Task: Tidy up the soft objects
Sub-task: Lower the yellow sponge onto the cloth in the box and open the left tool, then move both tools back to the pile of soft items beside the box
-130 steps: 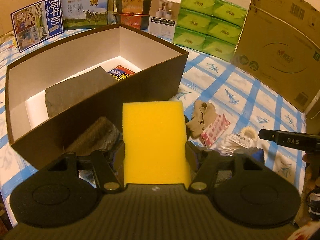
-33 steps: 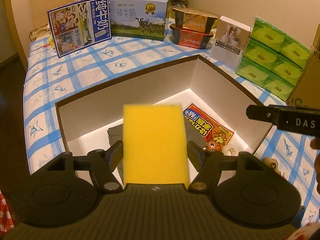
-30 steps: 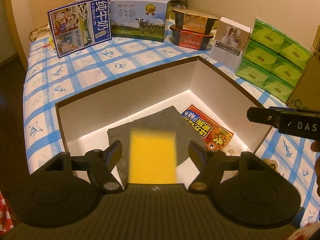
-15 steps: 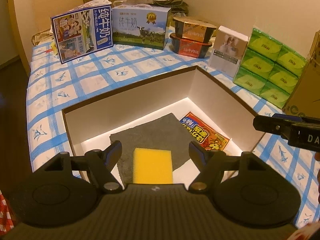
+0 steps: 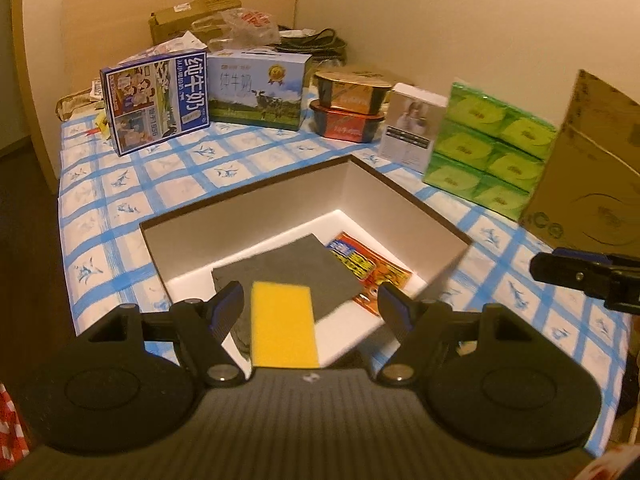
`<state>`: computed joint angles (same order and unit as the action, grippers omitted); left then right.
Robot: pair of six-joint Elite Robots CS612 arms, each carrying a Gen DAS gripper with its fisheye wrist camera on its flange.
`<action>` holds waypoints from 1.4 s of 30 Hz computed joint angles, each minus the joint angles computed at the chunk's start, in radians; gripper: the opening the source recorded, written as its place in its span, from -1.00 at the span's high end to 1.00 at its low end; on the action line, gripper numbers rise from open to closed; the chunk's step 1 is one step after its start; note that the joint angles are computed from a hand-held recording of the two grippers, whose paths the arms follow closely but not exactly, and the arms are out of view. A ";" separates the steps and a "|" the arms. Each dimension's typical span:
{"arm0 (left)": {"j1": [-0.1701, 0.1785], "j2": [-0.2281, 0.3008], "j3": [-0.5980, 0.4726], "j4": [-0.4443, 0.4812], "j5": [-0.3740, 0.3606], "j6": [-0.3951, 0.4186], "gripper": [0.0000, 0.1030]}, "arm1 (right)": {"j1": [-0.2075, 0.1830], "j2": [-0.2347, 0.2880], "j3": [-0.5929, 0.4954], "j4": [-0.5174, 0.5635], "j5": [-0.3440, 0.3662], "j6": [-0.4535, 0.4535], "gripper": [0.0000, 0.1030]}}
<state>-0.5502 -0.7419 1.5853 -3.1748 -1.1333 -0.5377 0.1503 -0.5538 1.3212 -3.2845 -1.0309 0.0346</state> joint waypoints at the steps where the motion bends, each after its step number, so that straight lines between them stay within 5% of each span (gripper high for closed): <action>1: -0.005 -0.006 0.013 -0.010 -0.002 -0.004 -0.39 | -0.005 -0.011 0.025 -0.017 0.000 0.005 -0.23; 12: -0.066 -0.055 0.146 -0.097 -0.023 -0.061 -0.39 | -0.054 -0.114 0.283 -0.175 -0.037 0.067 -0.25; 20: -0.093 -0.051 0.189 -0.078 -0.065 -0.112 -0.39 | -0.061 -0.148 0.416 -0.187 -0.085 0.072 -0.25; 39: -0.088 0.023 0.133 0.022 -0.126 -0.142 -0.38 | 0.009 -0.040 0.344 -0.053 -0.271 -0.021 -0.24; 40: -0.088 0.023 0.133 0.023 -0.125 -0.140 -0.38 | 0.012 -0.035 0.339 -0.054 -0.277 -0.031 -0.17; 42: -0.088 0.023 0.134 0.024 -0.123 -0.140 -0.38 | 0.015 -0.026 0.332 -0.072 -0.290 -0.050 0.36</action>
